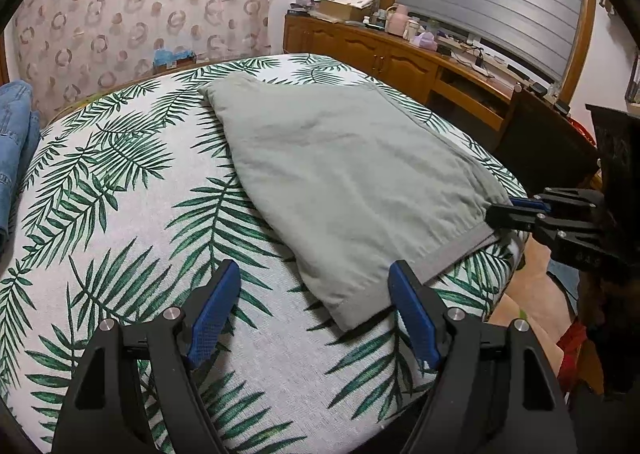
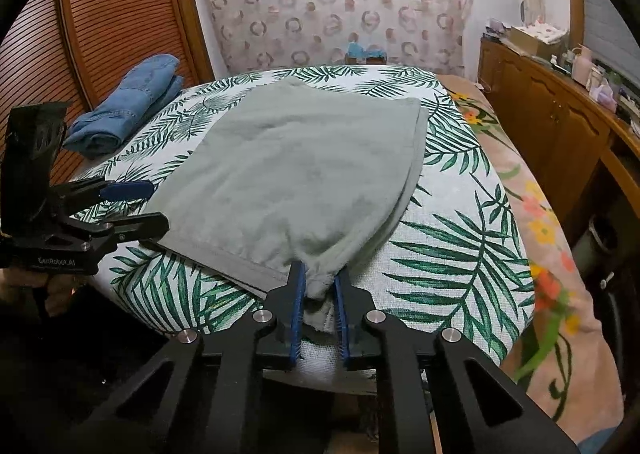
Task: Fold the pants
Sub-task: 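Close the right tool on the shorts' folded corner, then close the left tool on the shorts' waistband while the right tool holds the corner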
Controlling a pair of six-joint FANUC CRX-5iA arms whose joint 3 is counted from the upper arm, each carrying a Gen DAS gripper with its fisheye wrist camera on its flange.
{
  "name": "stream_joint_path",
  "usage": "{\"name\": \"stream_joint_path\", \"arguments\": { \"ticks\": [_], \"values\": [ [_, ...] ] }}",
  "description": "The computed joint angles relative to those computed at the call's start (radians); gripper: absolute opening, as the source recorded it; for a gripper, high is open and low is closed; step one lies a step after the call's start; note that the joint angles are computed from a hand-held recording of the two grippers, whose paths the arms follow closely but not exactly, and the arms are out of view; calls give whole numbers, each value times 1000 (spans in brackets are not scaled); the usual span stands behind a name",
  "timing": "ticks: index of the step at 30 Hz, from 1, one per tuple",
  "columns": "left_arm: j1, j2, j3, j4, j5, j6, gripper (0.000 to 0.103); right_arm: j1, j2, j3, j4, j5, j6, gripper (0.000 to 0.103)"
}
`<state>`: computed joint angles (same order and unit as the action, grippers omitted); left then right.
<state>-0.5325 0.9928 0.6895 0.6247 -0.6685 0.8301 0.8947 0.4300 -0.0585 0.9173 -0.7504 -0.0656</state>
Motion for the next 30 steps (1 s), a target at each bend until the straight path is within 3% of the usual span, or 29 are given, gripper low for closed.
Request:
{"name": "stream_joint_path", "arguments": {
  "ticks": [2,7,10,19,23,25,30],
  "values": [
    [-1,-11,-25,23,4,-25,77,0,0,-3,9,0,-9,12],
    [-1,-29,-74,93,9,-95,52,-3,-10,-32,61,20,-66,9],
    [-6,-34,-90,120,10,-131,43,-4,-13,-43,91,25,-89,8],
    [-16,-39,-119,182,19,-200,40,-8,-26,-76,167,40,-166,7],
    [-16,-39,-131,217,19,-229,30,-9,-26,-81,180,44,-178,7],
    [-21,-56,-172,269,54,-284,17,-10,-27,-82,187,46,-185,7],
    [-37,-98,-261,418,125,-429,12,-18,-34,-91,226,63,-206,7]
  ]
}}
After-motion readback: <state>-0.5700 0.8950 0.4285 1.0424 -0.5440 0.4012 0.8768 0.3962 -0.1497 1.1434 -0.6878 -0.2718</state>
